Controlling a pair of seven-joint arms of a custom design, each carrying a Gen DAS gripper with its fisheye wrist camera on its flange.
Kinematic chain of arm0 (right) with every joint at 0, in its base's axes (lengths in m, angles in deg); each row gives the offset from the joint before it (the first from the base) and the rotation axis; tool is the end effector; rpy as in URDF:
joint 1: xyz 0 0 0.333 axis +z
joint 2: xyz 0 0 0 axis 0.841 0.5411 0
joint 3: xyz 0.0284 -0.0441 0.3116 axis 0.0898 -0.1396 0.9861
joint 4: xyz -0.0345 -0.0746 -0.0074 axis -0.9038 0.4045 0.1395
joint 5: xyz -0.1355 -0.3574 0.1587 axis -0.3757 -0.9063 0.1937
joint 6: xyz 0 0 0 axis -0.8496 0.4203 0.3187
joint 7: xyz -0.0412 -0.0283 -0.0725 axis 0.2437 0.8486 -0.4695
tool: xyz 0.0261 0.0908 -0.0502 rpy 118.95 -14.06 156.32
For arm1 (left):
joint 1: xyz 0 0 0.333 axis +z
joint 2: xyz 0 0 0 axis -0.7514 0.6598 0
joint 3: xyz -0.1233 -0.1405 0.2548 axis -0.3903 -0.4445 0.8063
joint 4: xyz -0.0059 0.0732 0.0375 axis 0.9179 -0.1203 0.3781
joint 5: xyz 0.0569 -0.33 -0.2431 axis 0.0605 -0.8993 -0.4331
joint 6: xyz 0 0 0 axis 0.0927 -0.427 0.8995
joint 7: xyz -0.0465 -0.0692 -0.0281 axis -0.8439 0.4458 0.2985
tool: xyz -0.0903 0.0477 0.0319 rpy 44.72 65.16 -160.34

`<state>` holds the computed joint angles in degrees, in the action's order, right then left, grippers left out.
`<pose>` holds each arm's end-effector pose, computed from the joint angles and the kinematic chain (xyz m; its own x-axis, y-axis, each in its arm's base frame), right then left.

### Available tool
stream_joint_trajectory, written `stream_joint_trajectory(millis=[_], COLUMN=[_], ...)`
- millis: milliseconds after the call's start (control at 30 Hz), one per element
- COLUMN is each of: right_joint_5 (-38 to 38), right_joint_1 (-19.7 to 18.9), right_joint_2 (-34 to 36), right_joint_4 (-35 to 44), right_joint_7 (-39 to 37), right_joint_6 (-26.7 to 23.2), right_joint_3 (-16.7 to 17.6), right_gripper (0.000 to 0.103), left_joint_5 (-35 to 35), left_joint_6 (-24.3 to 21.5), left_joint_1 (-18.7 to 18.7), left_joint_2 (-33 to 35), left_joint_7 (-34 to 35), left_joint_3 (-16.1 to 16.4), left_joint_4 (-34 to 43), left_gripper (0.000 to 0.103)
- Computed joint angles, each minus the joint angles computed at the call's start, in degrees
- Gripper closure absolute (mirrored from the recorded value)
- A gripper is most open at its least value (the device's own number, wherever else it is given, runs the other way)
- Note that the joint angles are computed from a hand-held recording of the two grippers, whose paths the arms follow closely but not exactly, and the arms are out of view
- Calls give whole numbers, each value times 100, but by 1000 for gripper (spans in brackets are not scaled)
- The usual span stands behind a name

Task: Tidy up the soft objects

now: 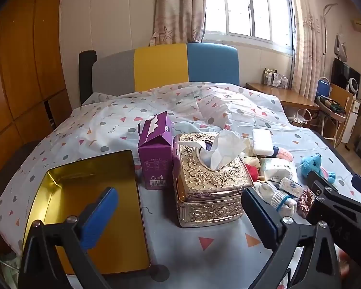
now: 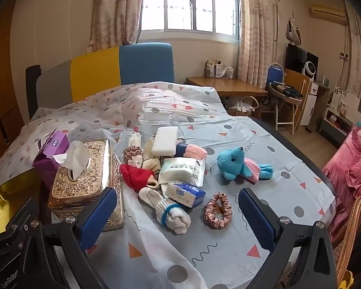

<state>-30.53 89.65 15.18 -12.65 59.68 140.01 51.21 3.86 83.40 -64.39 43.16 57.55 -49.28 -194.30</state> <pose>0.6527 0.3705 0.5000 0.1109 -0.9936 -0.0217 -0.5799 -0.0470 -0.8134 0.5941 -0.2688 0.5012 0.3354 -0.9415 -0.0342 -0.5330 -0.1597 -0.8309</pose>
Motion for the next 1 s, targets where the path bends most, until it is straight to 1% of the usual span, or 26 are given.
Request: stream_joint_trajectory(millis=[33,67,300,333,367,433,467,500,1000], right_joint_5=[-15,-42,66,-228,-120,-75,7,-67,-28], right_joint_1=[14,24,-9,-20,78,53,88,26,54], right_joint_2=[-10,-20,50,-52,-21,52,102,25,70], right_joint_4=[-8,-22,95,-73,-42,72,141,9,55], right_joint_7=[-6,9,-150,108,32,-21,-87,-15,-28], right_joint_6=[-48,-57,-137,-53,-32,-64,-69,41,44], right_joint_3=[-7,-16,65,103,-15,18,-27,-3,-22], right_gripper=[0,0,0,0,0,0,0,0,0], left_joint_5=[144,-5,-116,-112,-109,-92,-111,-118,-145], left_joint_6=[-258,-196,-173,-145,-143,-149,-146,-136,-161], left_joint_1=[-133,-67,-48,-38,-35,-34,-31,-27,-13], left_joint_2=[78,45,1,4,-5,1,-4,-7,-24], left_joint_7=[-22,-21,20,-11,-10,-41,-11,-6,25], left_joint_3=[-2,-31,-18,-10,-10,-12,-14,-15,-27], left_joint_4=[86,64,24,8,-3,1,1,-3,-19], left_gripper=[0,0,0,0,0,0,0,0,0])
